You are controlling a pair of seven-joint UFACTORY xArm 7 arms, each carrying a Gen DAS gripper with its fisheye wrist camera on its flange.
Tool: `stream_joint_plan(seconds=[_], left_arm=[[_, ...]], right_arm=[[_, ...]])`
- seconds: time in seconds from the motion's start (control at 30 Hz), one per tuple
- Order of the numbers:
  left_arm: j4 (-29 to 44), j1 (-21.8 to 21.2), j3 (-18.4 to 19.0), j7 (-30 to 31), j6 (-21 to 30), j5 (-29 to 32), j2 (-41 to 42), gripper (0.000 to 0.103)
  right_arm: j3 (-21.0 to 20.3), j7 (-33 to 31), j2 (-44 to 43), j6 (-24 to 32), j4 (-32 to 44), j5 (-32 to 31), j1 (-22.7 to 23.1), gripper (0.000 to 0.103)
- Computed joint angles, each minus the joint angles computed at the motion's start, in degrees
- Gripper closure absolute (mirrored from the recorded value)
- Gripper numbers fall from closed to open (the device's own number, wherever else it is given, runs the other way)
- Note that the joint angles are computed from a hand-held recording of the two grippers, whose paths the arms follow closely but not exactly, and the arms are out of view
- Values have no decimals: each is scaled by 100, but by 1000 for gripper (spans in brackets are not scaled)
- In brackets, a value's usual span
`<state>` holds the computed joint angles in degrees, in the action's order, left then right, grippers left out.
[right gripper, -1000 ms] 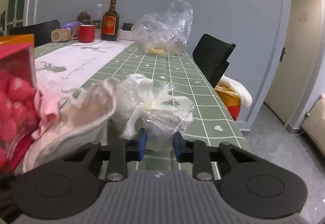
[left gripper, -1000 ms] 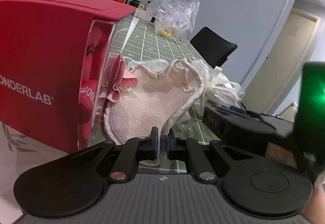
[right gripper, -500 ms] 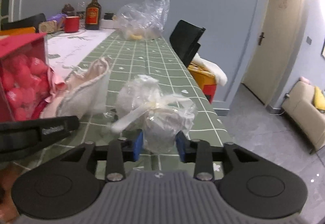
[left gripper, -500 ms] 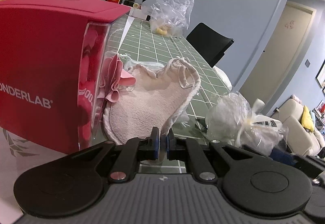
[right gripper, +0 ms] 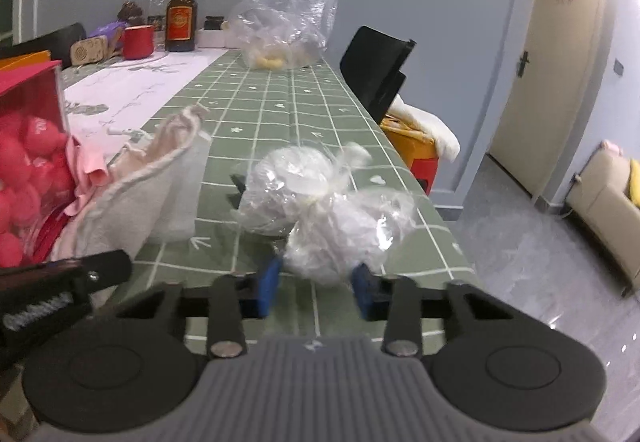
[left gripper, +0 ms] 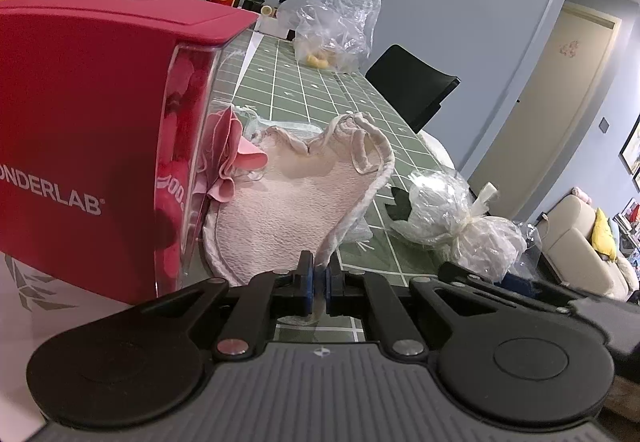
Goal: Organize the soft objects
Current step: 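Hold the beige pad with the left tool while the right tool lifts the clear plastic bag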
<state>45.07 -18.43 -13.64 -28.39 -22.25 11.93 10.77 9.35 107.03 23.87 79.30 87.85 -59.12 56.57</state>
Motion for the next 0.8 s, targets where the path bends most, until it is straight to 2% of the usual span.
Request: stream_joint_plan(seconds=[0.1,0.13,0.23,0.33,0.4,0.5,0.57,0.6,0.67,0.73,0.8], left_arm=[[-33,-230,149,291,15,-302,-44,98],[-59,-343,219,437,-14,-484,-59,98],[-91,-246,142,388,-66,-440,-65,98],[-81,8,1,90,-41,-88,-60,98],[-71,-31,34,116,-12,-107,-72,98],[-63,-70,64,170,8,-148,-76,98],[-54,10,17,84,12,-38,-70,98],[-50,40,2,47,10,9,-65,98],[-49,61,-3,14,11,59,-64,98],[-50,-52,72,167,47,-56,-84,98],[-50,-49,65,184,46,-70,-80,98]], right_arm=[[-9,551,-232,-148,-355,-305,45,77],[15,704,-300,-183,-460,-430,49,83],[136,794,-376,-339,-569,-410,-64,82],[229,507,-324,-331,-477,-334,-61,75],[261,518,-361,-205,-448,-338,43,66],[320,387,-441,3,-360,-470,175,46],[356,-239,-397,326,-144,-527,266,28],[350,-623,-363,505,-17,-570,306,25],[318,-1300,-413,662,91,-597,289,11],[285,-1745,-653,374,-82,-609,91,3],[284,-2098,-966,-211,-415,-545,-261,3]])
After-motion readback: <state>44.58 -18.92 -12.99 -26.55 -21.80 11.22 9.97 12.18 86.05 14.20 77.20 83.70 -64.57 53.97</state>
